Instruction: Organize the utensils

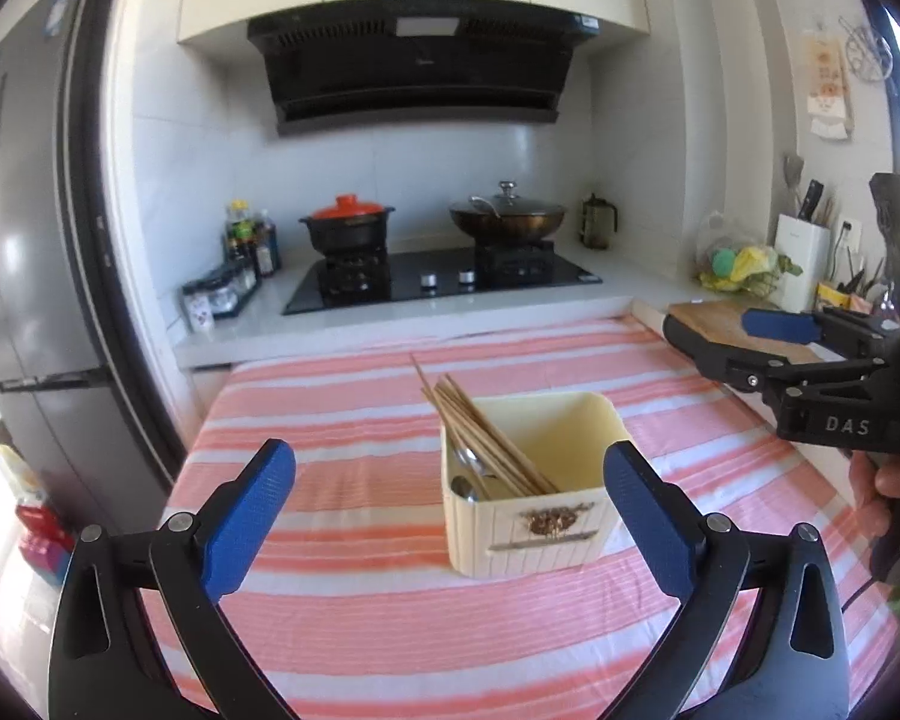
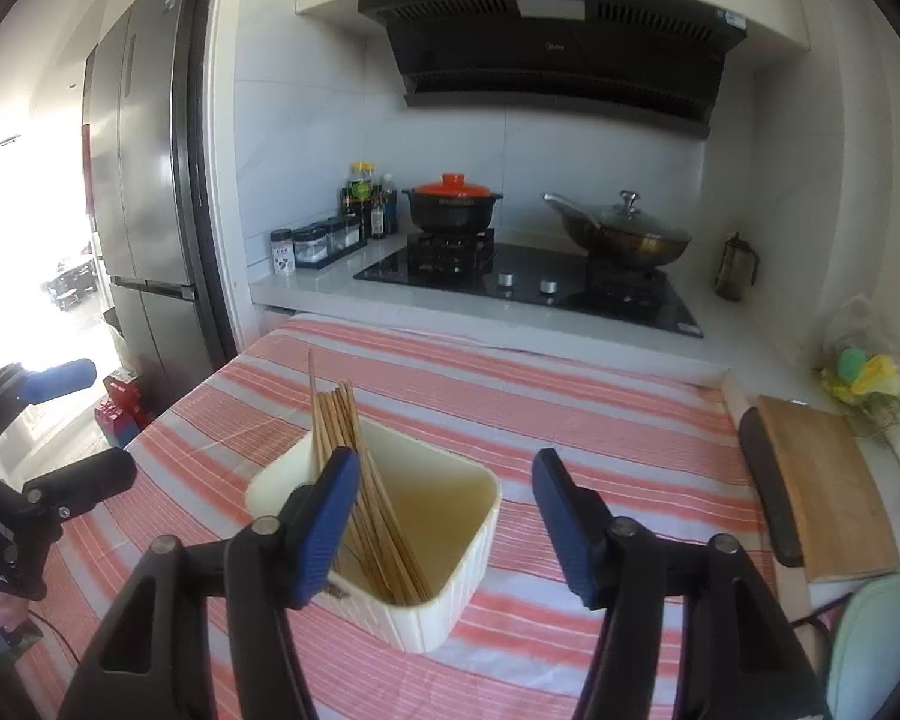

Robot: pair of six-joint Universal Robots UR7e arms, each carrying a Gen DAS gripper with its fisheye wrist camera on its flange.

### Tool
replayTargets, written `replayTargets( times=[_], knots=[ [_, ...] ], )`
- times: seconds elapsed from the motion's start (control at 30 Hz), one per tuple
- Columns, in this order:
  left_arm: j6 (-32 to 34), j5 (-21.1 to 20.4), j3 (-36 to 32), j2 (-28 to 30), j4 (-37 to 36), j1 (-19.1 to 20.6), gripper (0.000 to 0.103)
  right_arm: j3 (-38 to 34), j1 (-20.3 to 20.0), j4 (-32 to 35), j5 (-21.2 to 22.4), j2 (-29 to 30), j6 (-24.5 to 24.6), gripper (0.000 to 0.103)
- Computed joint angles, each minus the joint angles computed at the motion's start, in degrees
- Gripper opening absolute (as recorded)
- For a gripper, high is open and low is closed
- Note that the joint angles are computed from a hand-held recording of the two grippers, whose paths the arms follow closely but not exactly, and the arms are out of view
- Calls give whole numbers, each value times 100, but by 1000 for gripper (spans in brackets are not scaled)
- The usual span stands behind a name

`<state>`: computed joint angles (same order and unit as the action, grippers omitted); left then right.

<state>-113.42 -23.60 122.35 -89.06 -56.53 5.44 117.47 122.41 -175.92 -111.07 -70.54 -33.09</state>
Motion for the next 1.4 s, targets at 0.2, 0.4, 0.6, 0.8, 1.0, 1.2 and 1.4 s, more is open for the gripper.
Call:
replayTargets(
  times=[0.2, 0.4, 0.6, 0.8, 1.0, 1.2, 1.4],
  knots=[
    [-730, -1467, 203, 88, -532, -1035, 103, 1422, 516, -482, -782, -1249, 842, 89],
    [-1488, -2372, -291, 1162, 369, -1424, 103, 2073, 1010, 195, -1310, -2102, 1514, 89],
    [-1708, -2805, -569, 1525, 677, -1633, 103, 2131, 1495, 918, -1692, -2579, 2023, 89],
    [-1867, -2943, -710, 1490, 841, -1803, 103, 2052, 1832, 1371, -1906, -2728, 2324, 89],
    [-1868, -3015, -790, 1454, 933, -1929, 103, 1982, 2107, 1690, -1809, -2834, 2517, 89],
    [-1993, -2995, -895, 1497, 1118, -1991, 103, 1926, 2306, 1783, -1850, -2869, 2507, 89],
    [-2064, -3008, -913, 1493, 1187, -2059, 103, 1915, 2342, 1844, -1813, -2907, 2570, 89]
  ],
)
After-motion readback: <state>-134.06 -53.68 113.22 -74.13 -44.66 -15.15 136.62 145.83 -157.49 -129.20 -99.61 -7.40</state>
